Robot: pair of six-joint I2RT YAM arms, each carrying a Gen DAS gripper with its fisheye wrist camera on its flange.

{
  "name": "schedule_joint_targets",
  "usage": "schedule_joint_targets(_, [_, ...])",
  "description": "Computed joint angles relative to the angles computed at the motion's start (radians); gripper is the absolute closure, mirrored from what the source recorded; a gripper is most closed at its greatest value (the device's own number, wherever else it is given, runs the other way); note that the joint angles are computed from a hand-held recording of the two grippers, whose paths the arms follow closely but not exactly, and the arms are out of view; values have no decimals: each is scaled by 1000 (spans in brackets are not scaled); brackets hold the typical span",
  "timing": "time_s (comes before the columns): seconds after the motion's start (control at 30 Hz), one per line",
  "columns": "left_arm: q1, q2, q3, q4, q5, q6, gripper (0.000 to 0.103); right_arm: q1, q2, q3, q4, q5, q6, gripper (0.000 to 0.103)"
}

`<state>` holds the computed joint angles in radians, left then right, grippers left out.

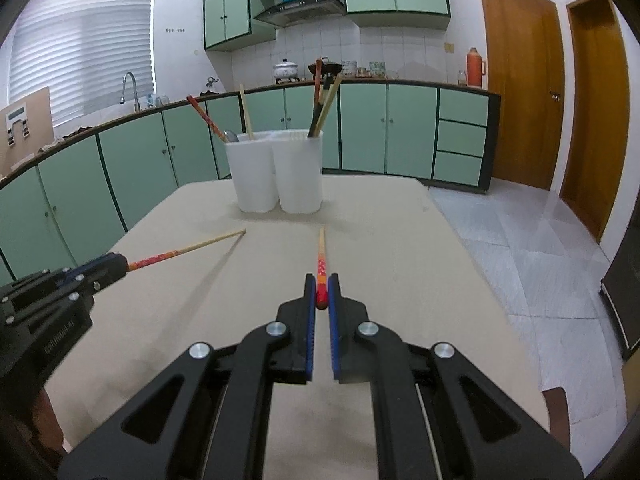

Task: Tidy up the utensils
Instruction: 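Lift both red-orange chopsticks and insert them into the white holder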

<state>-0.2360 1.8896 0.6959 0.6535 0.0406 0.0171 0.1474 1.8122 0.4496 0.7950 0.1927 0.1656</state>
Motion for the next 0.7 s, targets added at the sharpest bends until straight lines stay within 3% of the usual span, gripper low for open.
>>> schedule_joint_targets(0.4, [56,-161,71,-96,99,-21,97,-48,-216,58,-192,-58,-72,98])
schedule_joint_targets(0.7, [107,-190,174,-212,224,-19,97,-153,-299,237,-473,-279,-59,98])
